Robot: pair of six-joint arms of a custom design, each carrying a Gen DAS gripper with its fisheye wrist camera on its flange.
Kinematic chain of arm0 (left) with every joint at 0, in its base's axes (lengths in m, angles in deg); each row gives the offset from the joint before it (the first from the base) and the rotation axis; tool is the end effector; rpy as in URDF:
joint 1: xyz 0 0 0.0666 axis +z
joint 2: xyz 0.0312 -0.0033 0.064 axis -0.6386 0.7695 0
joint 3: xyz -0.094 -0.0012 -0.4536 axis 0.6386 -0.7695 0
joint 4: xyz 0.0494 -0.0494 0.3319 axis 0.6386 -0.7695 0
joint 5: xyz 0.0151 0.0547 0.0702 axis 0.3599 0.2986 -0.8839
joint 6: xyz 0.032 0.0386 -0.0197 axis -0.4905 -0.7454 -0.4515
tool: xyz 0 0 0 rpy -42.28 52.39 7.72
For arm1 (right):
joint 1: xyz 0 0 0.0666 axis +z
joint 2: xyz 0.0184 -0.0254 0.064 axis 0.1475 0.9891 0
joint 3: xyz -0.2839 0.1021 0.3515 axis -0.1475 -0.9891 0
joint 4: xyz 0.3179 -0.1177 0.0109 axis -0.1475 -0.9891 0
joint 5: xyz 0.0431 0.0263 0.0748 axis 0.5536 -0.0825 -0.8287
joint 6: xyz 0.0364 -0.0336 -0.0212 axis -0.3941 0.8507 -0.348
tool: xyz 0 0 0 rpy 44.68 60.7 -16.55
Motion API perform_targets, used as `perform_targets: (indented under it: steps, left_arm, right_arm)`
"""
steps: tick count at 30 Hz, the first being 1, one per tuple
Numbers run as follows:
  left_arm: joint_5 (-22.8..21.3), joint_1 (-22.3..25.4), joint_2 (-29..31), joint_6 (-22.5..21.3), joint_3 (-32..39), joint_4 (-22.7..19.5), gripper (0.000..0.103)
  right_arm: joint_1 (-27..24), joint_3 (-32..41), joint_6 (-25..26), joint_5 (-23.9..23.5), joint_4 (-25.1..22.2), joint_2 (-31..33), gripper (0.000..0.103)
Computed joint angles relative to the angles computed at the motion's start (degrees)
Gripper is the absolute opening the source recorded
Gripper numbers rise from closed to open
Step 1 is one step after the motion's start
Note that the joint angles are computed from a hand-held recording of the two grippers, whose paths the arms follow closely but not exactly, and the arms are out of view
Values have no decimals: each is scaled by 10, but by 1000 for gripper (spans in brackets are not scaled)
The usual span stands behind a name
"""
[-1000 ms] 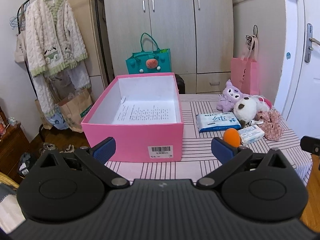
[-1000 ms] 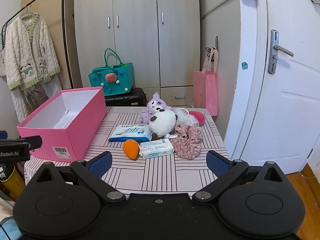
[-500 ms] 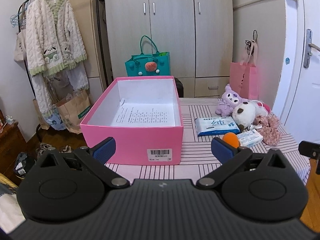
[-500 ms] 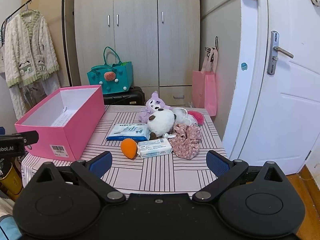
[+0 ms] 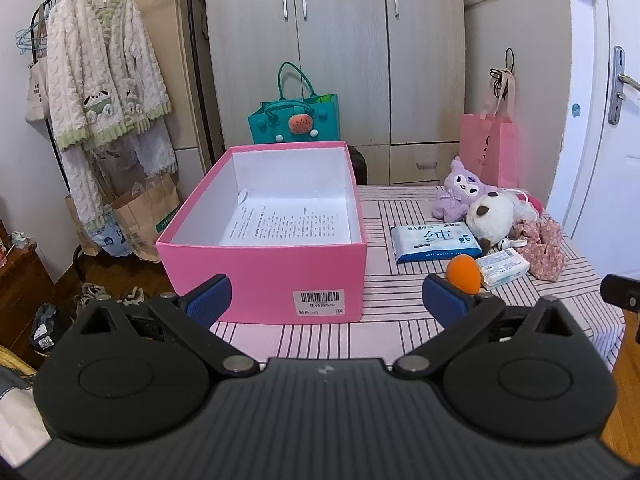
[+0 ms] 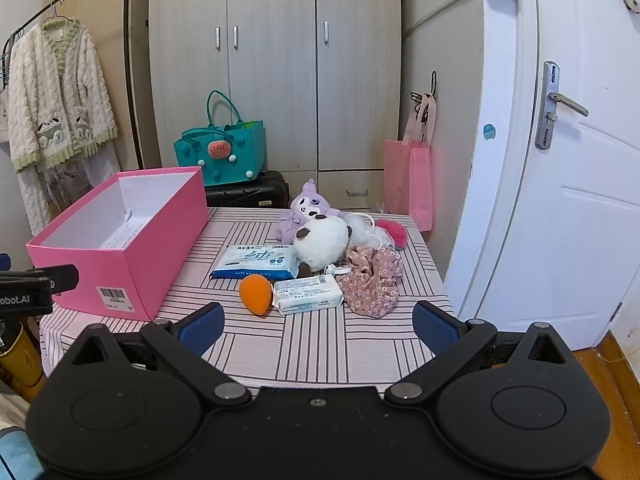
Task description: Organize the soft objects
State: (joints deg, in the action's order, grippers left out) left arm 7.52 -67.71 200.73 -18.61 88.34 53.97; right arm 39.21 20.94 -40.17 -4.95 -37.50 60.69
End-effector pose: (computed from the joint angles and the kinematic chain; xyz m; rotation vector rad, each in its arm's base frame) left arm 0.5751 -0.3013 0.3409 0.4148 2.0616 -0.1655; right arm 0.4581 0.2417 0.2894 0.4344 2.0256 -0.2712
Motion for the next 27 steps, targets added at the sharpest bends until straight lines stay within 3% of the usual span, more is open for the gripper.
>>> perform_targets:
  steps: [19,27]
  left_arm:
    - [-4,5,5,20,8,-15,101]
    - [-14,4,7,3,20,-31,103]
  right_arm:
    - [-6,-5,1,-3,9,2,102]
    - [-9,-1,13,-2,5,3,102]
